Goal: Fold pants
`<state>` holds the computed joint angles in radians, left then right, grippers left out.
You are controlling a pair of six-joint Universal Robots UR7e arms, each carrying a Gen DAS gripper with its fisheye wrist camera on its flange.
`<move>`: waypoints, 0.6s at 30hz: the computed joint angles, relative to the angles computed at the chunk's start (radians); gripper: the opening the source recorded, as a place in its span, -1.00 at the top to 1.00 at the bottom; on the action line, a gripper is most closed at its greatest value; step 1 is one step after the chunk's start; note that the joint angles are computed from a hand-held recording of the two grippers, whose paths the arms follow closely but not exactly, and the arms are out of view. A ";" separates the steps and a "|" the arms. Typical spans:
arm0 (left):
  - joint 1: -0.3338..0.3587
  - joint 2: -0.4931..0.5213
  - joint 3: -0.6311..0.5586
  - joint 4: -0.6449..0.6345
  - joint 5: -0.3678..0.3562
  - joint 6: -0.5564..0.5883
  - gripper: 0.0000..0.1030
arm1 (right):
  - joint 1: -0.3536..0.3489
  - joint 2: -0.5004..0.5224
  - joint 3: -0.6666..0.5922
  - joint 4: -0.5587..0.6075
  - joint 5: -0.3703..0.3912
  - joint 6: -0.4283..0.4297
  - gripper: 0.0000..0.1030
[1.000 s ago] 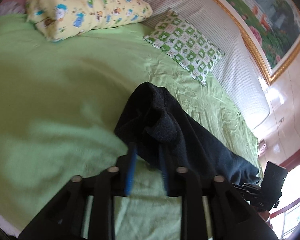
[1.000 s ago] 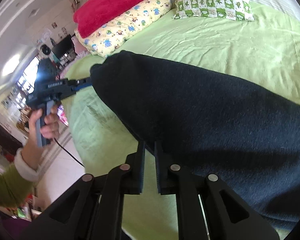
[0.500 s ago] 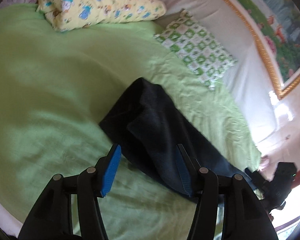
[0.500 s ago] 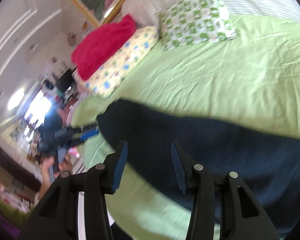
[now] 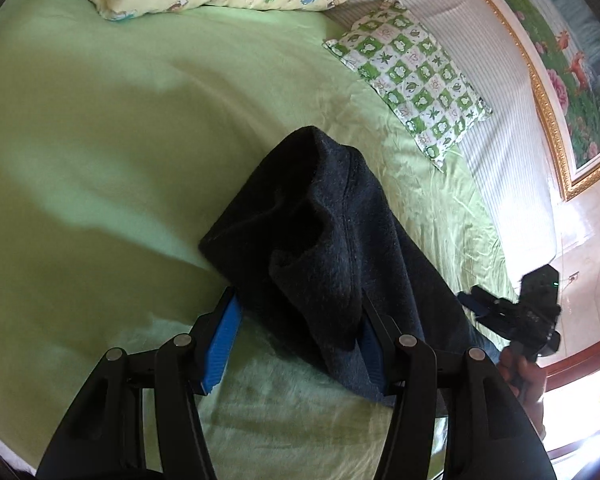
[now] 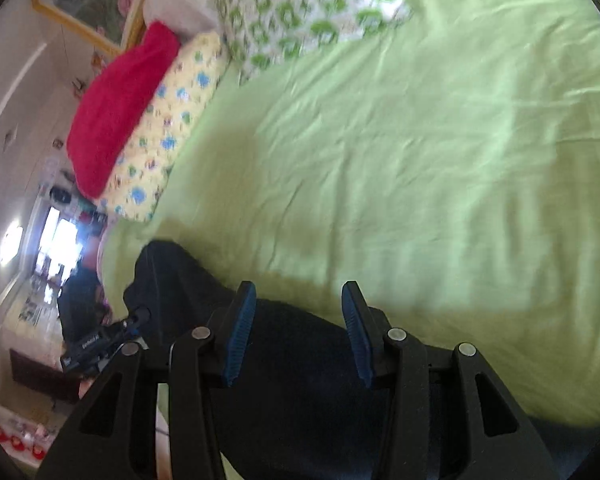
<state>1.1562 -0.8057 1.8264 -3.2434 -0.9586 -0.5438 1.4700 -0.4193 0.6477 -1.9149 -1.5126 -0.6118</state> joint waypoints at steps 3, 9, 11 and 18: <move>0.016 0.013 -0.019 -0.021 -0.033 0.012 -0.09 | 0.005 0.076 -0.131 0.139 -0.021 -0.017 0.10; 0.035 0.053 -0.051 -0.086 -0.093 0.064 0.55 | 0.012 0.097 -0.155 0.237 -0.067 -0.048 0.35; 0.024 0.055 -0.049 -0.095 -0.093 0.086 0.75 | 0.014 0.039 -0.042 0.171 -0.074 -0.084 0.65; -0.107 0.016 0.026 -0.272 0.052 0.288 0.77 | 0.043 -0.189 0.395 -0.319 -0.026 -0.262 0.88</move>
<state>1.0495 -0.7894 1.8525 -3.5156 -0.9071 -0.2562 1.5134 -0.6081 1.0431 -2.2337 -1.5390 -0.8738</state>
